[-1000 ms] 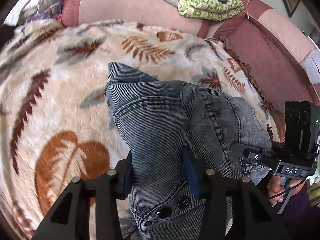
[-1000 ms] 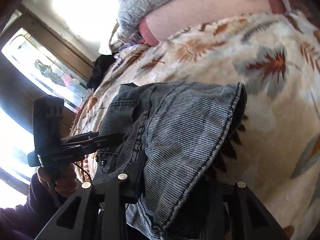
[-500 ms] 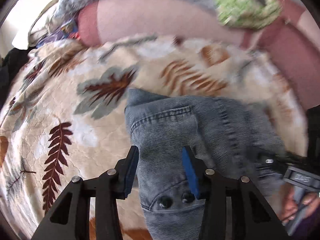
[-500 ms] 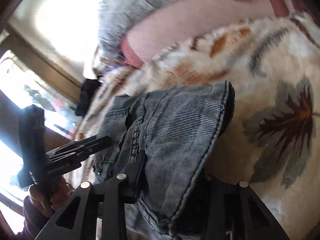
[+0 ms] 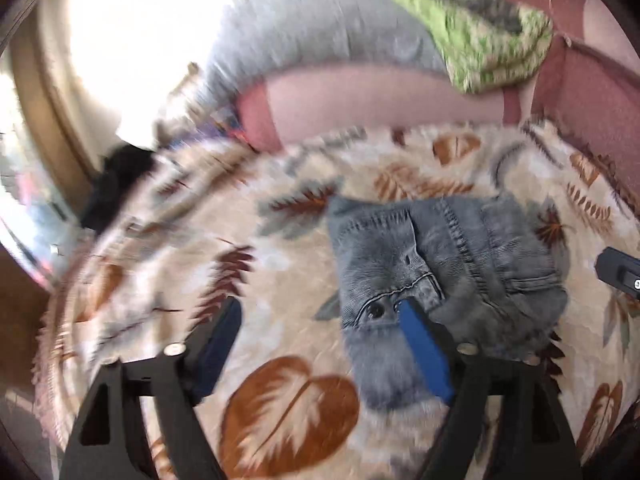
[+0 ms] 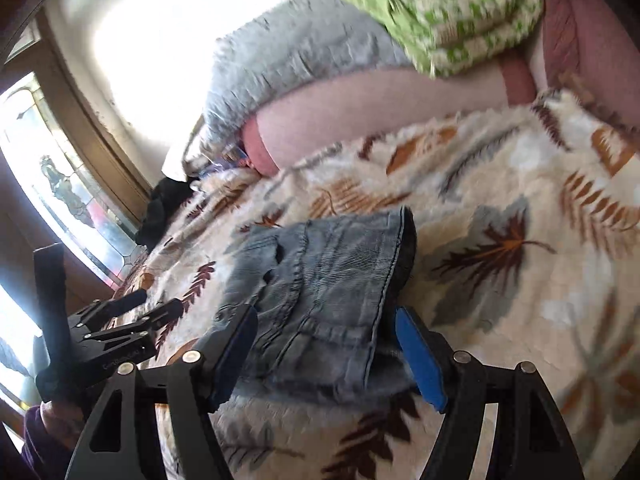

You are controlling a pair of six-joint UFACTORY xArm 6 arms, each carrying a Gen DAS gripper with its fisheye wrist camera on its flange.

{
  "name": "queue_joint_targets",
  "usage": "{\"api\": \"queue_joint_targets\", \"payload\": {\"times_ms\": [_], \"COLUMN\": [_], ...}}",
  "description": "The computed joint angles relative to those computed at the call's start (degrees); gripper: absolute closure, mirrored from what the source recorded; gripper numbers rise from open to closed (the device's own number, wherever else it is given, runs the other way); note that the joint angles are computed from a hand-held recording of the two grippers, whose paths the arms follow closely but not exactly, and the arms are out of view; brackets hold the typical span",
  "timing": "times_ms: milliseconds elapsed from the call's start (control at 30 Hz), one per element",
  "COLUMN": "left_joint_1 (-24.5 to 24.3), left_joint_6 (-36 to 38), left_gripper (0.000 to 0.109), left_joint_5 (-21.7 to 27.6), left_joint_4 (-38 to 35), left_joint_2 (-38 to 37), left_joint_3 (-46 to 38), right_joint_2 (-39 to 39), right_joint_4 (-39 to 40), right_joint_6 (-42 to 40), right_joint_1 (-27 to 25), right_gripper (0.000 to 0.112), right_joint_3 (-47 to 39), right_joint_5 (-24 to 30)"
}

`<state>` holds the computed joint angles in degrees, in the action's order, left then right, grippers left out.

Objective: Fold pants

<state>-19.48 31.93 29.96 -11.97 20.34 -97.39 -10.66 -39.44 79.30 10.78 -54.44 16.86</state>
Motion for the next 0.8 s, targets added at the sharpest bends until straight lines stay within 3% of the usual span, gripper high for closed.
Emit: {"api": "queue_joint_targets", "payload": {"times_ms": [100,200,333,500,800], "left_joint_1": [0.65,1.47,2.57,3.62,4.46], "left_joint_6": [1.05,2.6,3.17,0.44,5.29], "left_gripper": [0.017,0.012,0.012,0.012,0.012], "left_joint_5": [-10.37,-15.34,-14.17,-15.49,-13.46], "left_joint_4": [-1.99,-4.37,-7.02,-4.95,-12.69], "left_joint_2": [-9.86,-17.28,-23.36,-28.59,-34.06], "left_joint_3": [12.94,21.25,26.02,30.07,31.66], "right_joint_2": [-5.23,-10.66,-12.71,-11.71,-8.36], "right_joint_4": [-10.76,-17.31,-20.21,-21.57,-26.55], "right_joint_6": [7.41,11.67,11.91,11.87,11.49], "right_joint_1": [6.19,13.85,24.44,31.19,37.42], "right_gripper": [0.033,0.028,0.027,0.027,0.027], "right_joint_3": [-0.81,-0.43,-2.47,-5.58,-12.52], "right_joint_5": [9.75,20.91,36.75,45.09,53.58]}}
